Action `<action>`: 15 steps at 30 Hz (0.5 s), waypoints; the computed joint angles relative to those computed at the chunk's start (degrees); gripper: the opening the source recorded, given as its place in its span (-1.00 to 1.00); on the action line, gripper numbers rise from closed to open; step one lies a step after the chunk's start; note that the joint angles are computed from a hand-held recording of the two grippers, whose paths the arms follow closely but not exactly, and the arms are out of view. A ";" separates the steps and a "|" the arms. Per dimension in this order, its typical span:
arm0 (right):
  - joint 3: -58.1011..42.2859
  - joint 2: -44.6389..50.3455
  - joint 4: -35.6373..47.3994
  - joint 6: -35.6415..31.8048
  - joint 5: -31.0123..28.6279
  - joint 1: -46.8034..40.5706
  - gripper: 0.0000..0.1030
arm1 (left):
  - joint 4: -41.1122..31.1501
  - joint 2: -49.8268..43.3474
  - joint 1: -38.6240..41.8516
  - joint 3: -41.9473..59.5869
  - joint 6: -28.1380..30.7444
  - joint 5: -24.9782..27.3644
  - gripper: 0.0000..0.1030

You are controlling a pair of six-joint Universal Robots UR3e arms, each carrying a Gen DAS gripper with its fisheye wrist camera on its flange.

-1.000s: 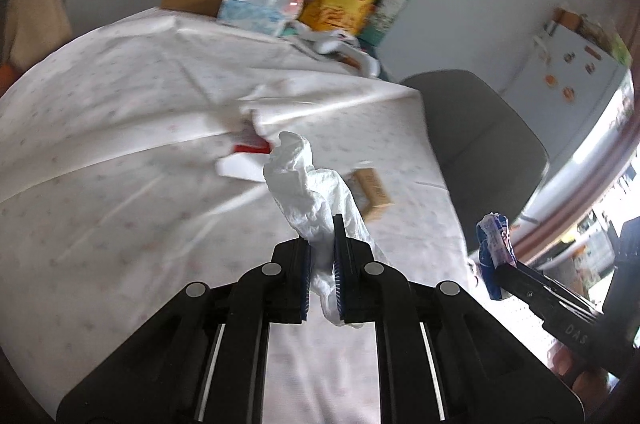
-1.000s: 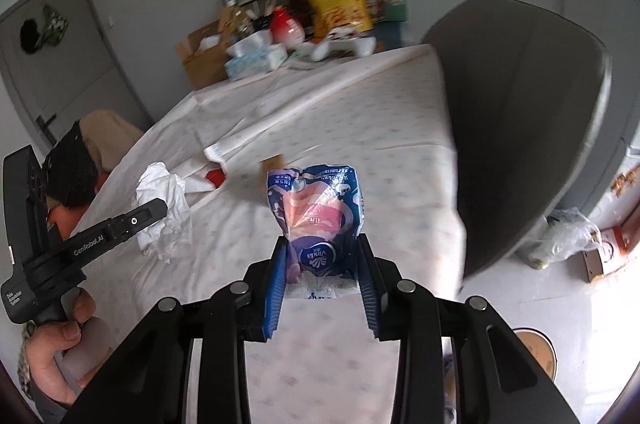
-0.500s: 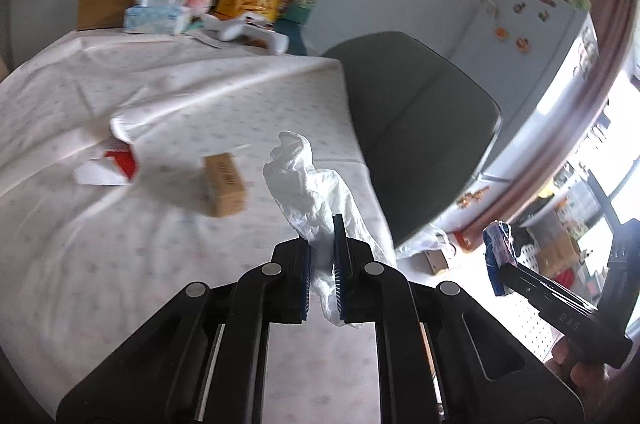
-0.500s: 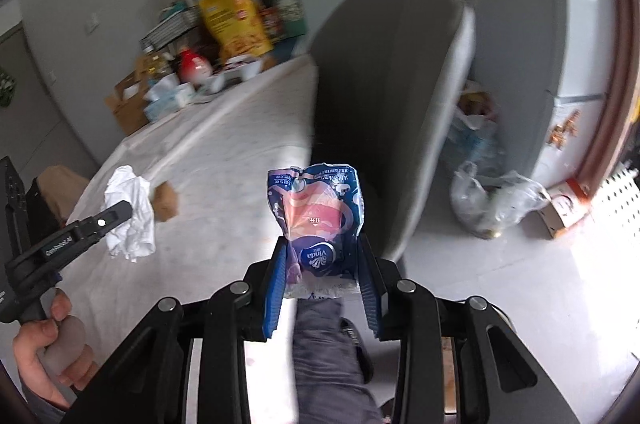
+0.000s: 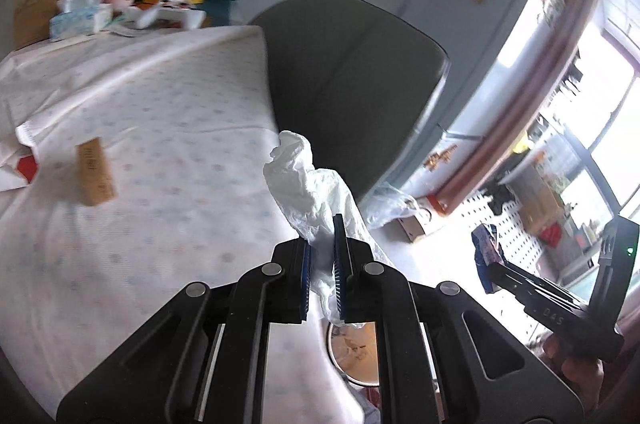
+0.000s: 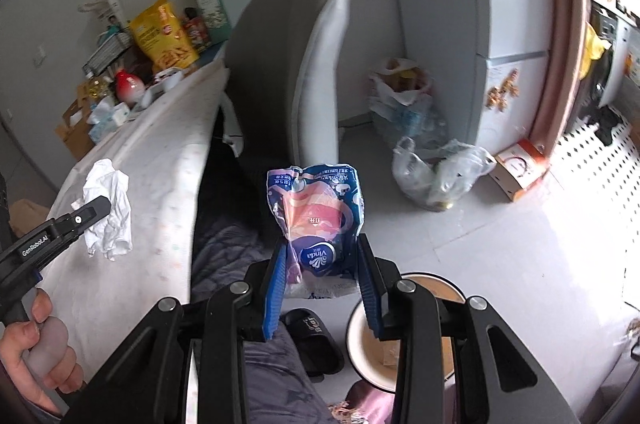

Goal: Collect trash
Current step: 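Carry the plastic bag and tissue packet in both tools over the bin, then open the right tool over the bin to drop the tissue packet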

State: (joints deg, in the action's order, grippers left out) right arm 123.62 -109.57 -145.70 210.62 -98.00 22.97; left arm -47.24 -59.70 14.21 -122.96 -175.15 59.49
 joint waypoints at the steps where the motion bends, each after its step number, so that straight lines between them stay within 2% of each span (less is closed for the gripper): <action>1: 1.36 -1.18 0.28 -0.03 0.14 -0.74 -0.36 | 1.47 -1.48 -1.72 0.19 -0.85 0.90 -0.80; 6: 5.82 -4.82 0.92 -0.66 0.14 -3.37 -0.35 | 6.29 -7.77 -8.63 1.71 -3.48 4.32 -0.80; 12: 12.07 -11.47 2.83 -2.86 3.38 -10.28 -0.32 | 11.04 -15.25 -17.37 5.21 -7.00 8.79 -0.80; 15: 15.17 -15.41 3.90 -4.66 5.69 -14.53 -0.03 | 12.22 -18.72 -21.54 7.40 -8.26 10.99 -0.80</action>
State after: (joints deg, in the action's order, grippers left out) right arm 138.79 -124.99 -141.80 205.95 -92.32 8.44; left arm -35.02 -78.42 -7.34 -115.56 -183.41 70.49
